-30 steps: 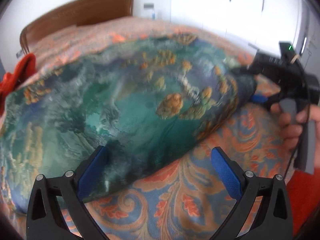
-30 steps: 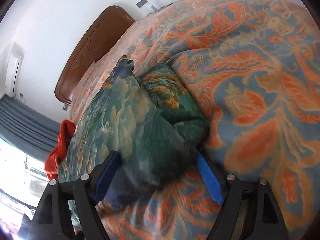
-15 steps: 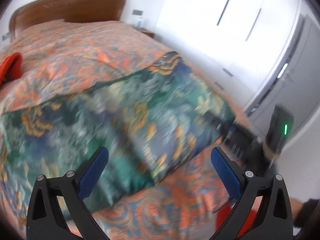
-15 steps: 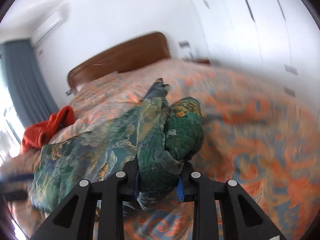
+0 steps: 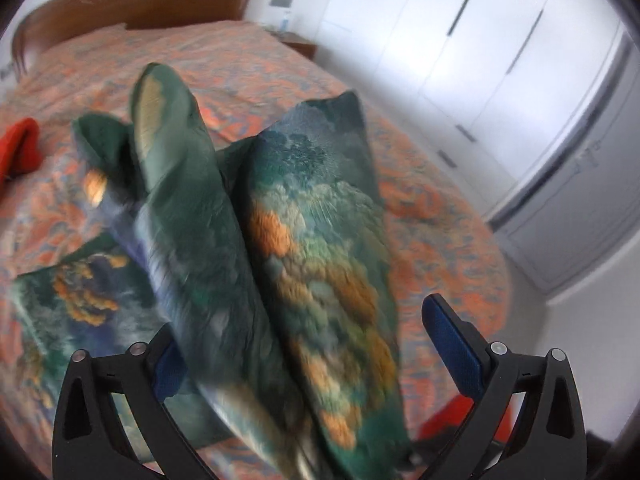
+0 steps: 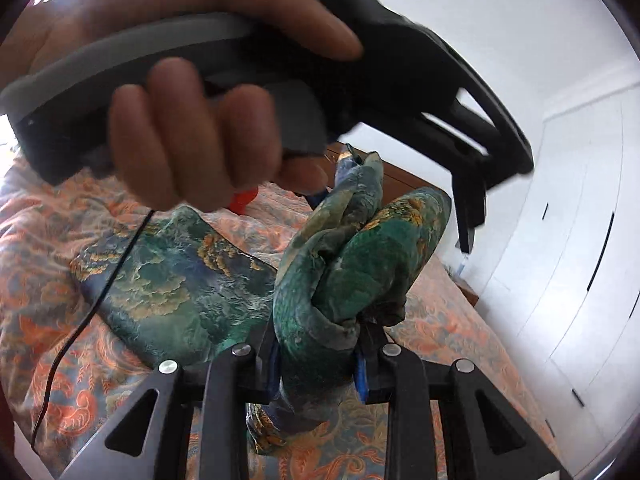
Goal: Fold large clothes
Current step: 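Grasp the green brocade jacket bundle with both tools and lift it, then lower the held bundle onto the duvet with both tools and open them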
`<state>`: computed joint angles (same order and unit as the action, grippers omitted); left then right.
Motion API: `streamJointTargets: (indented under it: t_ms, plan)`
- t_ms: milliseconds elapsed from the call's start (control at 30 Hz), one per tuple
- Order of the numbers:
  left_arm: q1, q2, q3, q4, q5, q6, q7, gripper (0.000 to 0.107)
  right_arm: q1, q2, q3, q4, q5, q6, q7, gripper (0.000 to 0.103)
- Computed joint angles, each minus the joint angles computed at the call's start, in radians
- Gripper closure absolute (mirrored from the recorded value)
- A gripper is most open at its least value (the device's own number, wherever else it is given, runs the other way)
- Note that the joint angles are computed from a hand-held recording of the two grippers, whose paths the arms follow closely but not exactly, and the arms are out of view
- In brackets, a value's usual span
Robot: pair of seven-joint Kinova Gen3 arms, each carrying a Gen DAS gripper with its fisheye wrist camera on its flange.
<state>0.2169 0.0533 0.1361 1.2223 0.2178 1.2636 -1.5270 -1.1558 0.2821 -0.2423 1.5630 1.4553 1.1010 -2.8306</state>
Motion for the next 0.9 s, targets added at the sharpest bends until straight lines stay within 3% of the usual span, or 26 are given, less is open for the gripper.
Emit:
streamJointTargets:
  t_ms: [33,67,100,167,233,267,333,467,567,600,667,733,900]
  plan:
    - [0.022,-0.008,-0.01,0.023,-0.037,-0.019,0.015,0.018,-0.02,0.013,0.009,-0.006,0.012,0.005,0.022,0.075]
    - [0.031,-0.014,-0.025,0.045,-0.057,-0.029,0.016,0.053,-0.05,0.012,0.037,0.005,0.016,-0.002,0.03,0.075]
    - [0.022,-0.018,-0.021,0.053,-0.061,-0.027,0.026,0.071,-0.093,0.019,0.083,0.005,0.015,-0.018,0.046,0.075]
    - [-0.035,-0.029,-0.008,0.066,-0.02,-0.013,0.004,0.079,-0.143,0.021,0.157,-0.008,-0.032,-0.053,0.068,0.073]
    - [-0.06,-0.052,-0.056,0.083,0.031,-0.005,-0.069,0.08,-0.119,-0.006,0.17,-0.01,-0.104,-0.121,0.07,0.058]
    - [-0.069,-0.065,-0.093,0.091,0.056,0.001,-0.104,0.08,-0.088,-0.034,0.149,-0.002,-0.129,-0.162,0.062,0.04]
    - [-0.106,-0.084,-0.17,0.11,0.13,0.02,-0.166,0.08,0.003,-0.097,0.068,0.013,-0.204,-0.243,0.07,0.031]
    - [-0.223,-0.105,-0.274,0.167,0.259,0.051,-0.276,0.08,0.189,-0.176,-0.031,0.015,-0.367,-0.393,0.099,0.031]
    - [-0.286,-0.114,-0.307,0.222,0.3,0.043,-0.322,0.08,0.328,-0.149,-0.099,-0.052,-0.489,-0.418,0.153,0.032]
    - [-0.305,-0.118,-0.317,0.242,0.314,0.038,-0.336,0.08,0.374,-0.129,-0.122,-0.083,-0.529,-0.417,0.19,0.034]
    - [-0.338,-0.121,-0.337,0.28,0.337,0.029,-0.373,0.08,0.467,-0.064,-0.193,-0.162,-0.605,-0.403,0.271,0.05]
    - [-0.374,-0.123,-0.341,0.313,0.356,0.02,-0.406,0.08,0.548,0.018,-0.28,-0.255,-0.666,-0.374,0.352,0.055]
    - [-0.434,-0.101,-0.376,0.359,0.369,0.011,-0.459,0.079,0.561,0.2,-0.333,-0.451,-0.764,-0.323,0.556,0.056]
